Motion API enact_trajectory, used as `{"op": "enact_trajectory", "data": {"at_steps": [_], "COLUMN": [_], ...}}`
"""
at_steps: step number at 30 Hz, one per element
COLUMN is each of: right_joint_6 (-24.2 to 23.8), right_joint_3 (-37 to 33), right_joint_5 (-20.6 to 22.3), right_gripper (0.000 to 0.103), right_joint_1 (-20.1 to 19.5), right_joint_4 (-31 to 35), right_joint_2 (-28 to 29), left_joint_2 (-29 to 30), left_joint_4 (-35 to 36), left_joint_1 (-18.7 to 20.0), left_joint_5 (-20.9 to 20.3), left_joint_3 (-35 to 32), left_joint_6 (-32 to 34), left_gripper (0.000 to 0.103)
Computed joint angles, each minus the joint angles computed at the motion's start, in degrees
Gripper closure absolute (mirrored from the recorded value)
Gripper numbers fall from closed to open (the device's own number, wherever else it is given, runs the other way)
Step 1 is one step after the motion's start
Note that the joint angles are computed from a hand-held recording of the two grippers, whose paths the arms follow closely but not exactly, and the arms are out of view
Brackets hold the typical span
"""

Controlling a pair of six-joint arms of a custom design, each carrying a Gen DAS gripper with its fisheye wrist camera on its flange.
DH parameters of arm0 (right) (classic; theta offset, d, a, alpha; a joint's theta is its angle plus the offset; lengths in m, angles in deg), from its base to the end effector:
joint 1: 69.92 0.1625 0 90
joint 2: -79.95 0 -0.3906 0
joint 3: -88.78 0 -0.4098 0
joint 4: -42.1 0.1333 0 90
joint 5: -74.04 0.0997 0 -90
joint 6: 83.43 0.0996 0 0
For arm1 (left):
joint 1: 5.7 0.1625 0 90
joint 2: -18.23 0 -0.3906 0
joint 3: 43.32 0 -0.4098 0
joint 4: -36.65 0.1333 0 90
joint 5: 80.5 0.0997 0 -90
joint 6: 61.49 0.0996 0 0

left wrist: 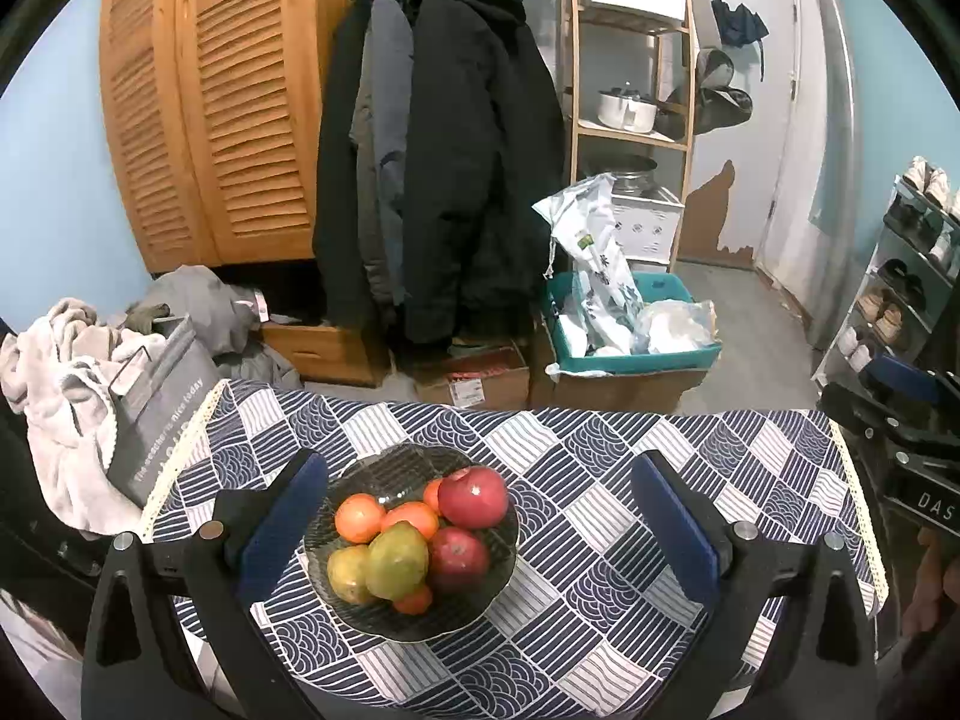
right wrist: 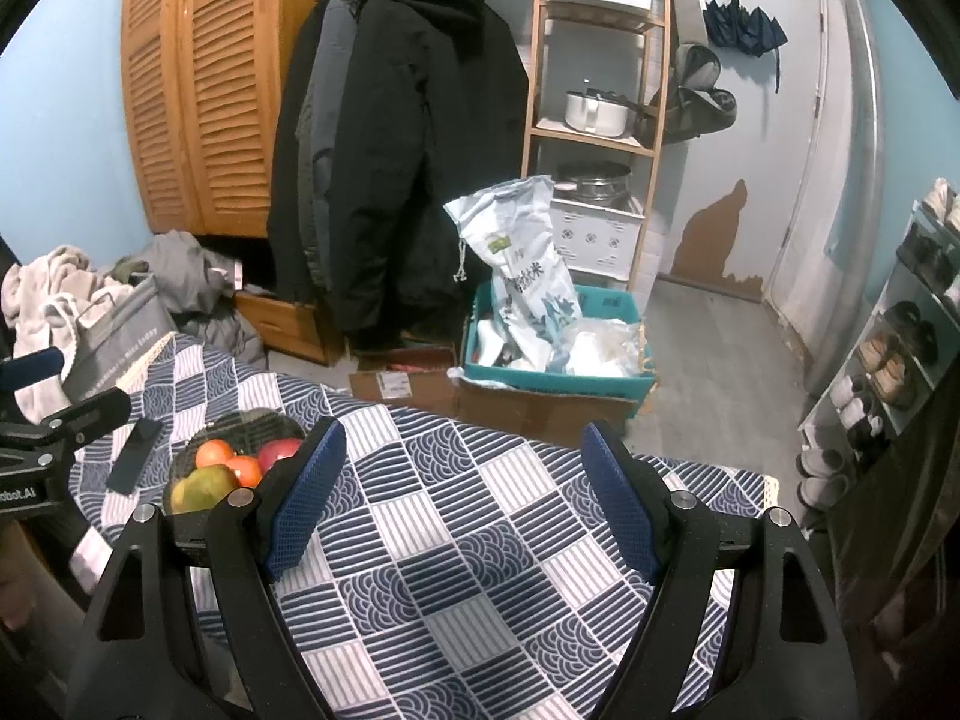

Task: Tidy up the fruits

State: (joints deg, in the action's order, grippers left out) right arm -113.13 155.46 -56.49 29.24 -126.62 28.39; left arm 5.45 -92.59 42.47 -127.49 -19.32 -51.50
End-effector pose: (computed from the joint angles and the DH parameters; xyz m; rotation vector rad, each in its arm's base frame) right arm 0.1872 -0.7301 0.4172 0.2380 -2.0772 1.1092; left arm -0.4537 -0.8086 0.1517 0.8435 2.2808 -0.8422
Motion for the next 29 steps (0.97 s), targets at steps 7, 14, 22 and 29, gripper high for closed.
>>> {"op": "enact_trajectory", "data": {"at_steps": [7, 14, 22, 29], "right_joint_6": [-0.05, -0.07, -0.09, 0.00], "right_joint_3": [-0.01, 0.22, -0.05, -0.08], "right_joint_5": [0.08, 0.02, -0.03, -0.04], "right_gripper": [0.023, 0.023, 0.023, 0.023], "right_joint_1": [-0.11, -0.16, -0.12, -0.11], "right_joint_4": [0.09, 0.00, 0.15, 0.38], "right_joint_2": [0.00, -0.15, 0.01, -0.04], "left_joint_2": [0.67, 0.79, 0.67, 1.43], "left_joint_4": [2.55, 2.96, 3.29, 4.53], "left_joint_1": [-0.05, -0.19, -0.25, -0.23], "left_joint_5": [0.69, 1.60, 1.88, 1.80], "left_joint_3": [-1.60, -1.78, -1.68, -3.06], "left_joint_6": [-0.39, -1.29, -1.81, -2.89], "left_gripper": [0.001, 0.001, 0.001, 0.001]}}
